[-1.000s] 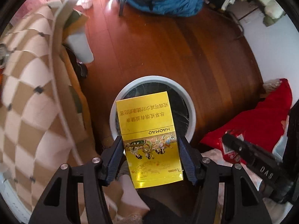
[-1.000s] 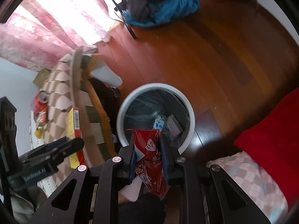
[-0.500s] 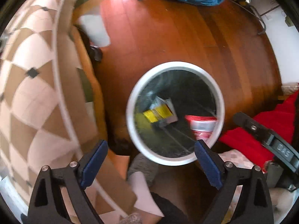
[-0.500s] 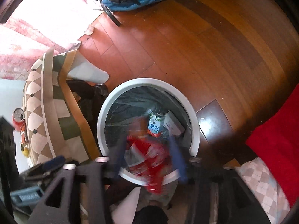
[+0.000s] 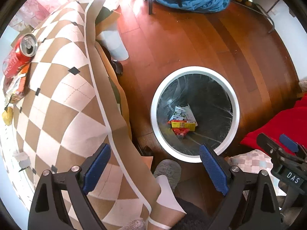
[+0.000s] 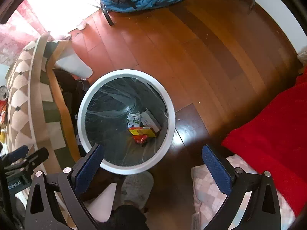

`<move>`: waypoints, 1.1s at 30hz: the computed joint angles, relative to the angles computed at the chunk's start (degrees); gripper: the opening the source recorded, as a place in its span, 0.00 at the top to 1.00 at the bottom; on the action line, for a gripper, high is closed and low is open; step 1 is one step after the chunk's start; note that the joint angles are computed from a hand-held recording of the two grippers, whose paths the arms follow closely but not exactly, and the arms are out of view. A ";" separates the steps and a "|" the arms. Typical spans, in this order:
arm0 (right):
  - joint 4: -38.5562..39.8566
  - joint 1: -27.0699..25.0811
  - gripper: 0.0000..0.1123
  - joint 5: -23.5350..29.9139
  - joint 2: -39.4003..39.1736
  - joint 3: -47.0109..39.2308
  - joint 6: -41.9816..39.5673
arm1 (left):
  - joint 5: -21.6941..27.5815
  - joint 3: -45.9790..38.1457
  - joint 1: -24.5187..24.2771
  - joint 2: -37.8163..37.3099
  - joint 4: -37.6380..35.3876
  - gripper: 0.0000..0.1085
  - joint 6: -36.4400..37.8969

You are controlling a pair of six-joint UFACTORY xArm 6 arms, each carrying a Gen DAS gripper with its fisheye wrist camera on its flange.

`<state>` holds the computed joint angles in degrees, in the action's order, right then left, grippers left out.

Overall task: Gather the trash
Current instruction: 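Withdraw both tools from the bin back toward the table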

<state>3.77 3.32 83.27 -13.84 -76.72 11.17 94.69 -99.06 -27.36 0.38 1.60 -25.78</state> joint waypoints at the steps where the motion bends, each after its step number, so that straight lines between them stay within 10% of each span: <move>1: -0.37 0.25 0.08 0.30 -0.25 -0.31 0.02 | 0.17 -0.28 -0.11 -0.33 0.10 0.13 -0.02; 22: -2.83 4.80 0.08 10.81 -2.77 -19.40 5.55 | 7.60 -17.97 -2.39 -3.82 4.67 0.13 -1.02; 33: -3.72 19.63 0.08 16.61 7.27 -42.83 13.03 | 8.75 -9.96 12.80 -17.53 7.32 0.13 3.60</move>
<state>0.05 22.95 99.88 -6.58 -119.55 24.20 103.44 -109.02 -14.55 -17.16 8.92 -22.19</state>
